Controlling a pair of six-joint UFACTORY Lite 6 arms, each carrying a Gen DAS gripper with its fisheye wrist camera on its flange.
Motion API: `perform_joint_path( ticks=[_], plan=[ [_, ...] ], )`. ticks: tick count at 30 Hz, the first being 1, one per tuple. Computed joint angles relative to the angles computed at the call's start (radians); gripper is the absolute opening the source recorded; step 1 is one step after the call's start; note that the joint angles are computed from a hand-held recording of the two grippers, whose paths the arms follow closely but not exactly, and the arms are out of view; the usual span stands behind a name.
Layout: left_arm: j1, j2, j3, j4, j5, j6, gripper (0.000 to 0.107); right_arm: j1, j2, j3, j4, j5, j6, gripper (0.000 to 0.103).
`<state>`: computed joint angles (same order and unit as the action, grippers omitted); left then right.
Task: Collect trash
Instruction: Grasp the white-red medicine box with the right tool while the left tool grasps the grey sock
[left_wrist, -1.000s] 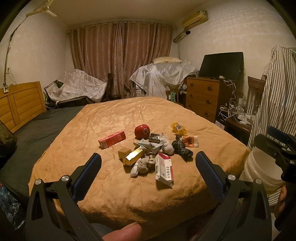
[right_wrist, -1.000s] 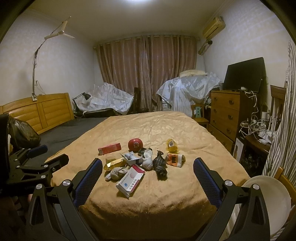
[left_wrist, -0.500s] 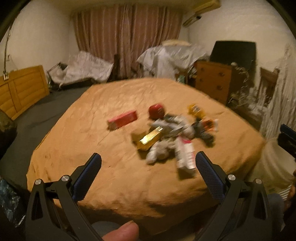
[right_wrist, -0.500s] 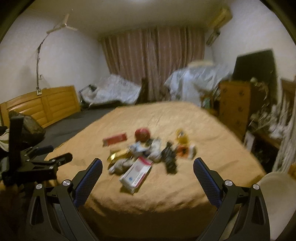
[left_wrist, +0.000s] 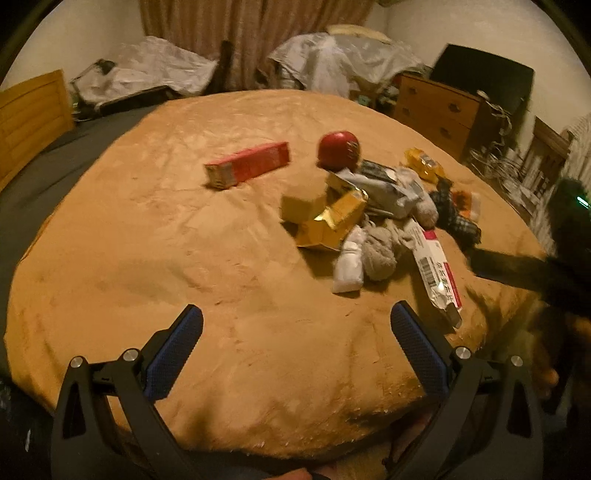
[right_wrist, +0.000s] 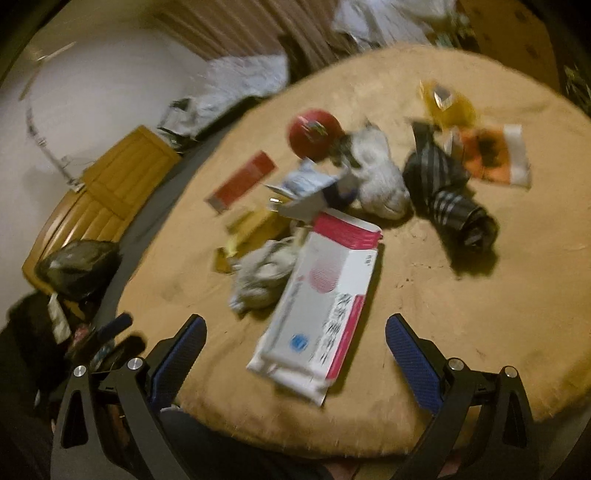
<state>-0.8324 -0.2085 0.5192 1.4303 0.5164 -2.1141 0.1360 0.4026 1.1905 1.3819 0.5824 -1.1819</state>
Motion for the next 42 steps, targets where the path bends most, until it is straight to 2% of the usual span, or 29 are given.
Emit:
perform_joint_path(
  ticks=[4,6,7,9,12,16,18,20,25,28,32,37,40,42],
  plan=[
    [0.046,0.133,0.076,0.158,-0.075,-0.076,0.098,0.049,0.189,0.214,-0.15,-0.005,0.193,0.097],
    [0.066,0.206,0.123,0.235,-0.103,-0.111,0.097,0.098,0.281,0.319,-0.273,-0.068,0.304,0.083],
    [0.079,0.257,0.156,0.282,-0.124,-0.128,0.095,0.106,0.284,0.323,-0.302,-0.098,0.332,0.065],
    [0.104,0.316,0.196,0.363,-0.164,-0.174,0.088,0.084,0.296,0.333,-0.277,-0.093,0.31,0.063],
    [0.153,0.417,0.268,0.622,-0.245,-0.365,0.08,0.061,0.227,0.269,-0.309,-0.132,0.261,0.062],
    [0.2,0.556,0.394,0.89,-0.311,-0.594,0.079,0.025,0.16,0.202,-0.406,-0.165,0.283,0.063],
    [0.229,0.617,0.456,1.035,-0.34,-0.746,0.074,0.019,0.179,0.208,-0.444,-0.174,0.303,0.063],
    [0.242,0.665,0.51,1.042,-0.345,-0.762,0.07,0.025,0.229,0.25,-0.449,-0.177,0.315,0.064],
    [0.246,0.722,0.592,0.901,-0.36,-0.613,0.059,0.04,0.265,0.286,-0.43,-0.199,0.3,0.064],
    [0.237,0.737,0.611,0.818,-0.349,-0.536,0.051,0.03,0.217,0.209,-0.342,-0.22,0.197,0.064],
    [0.219,0.684,0.541,0.928,-0.296,-0.675,0.044,0.034,0.151,0.116,-0.215,-0.256,0.063,0.062],
    [0.169,0.576,0.416,0.894,-0.205,-0.673,0.044,0.03,0.093,0.028,-0.051,-0.259,-0.107,0.062],
    [0.167,0.573,0.388,0.799,-0.177,-0.587,0.048,0.03,0.089,0.008,-0.011,-0.259,-0.148,0.062],
    [0.199,0.574,0.359,0.801,-0.185,-0.622,0.068,0.026,0.088,0.005,-0.001,-0.253,-0.154,0.063]
  ],
)
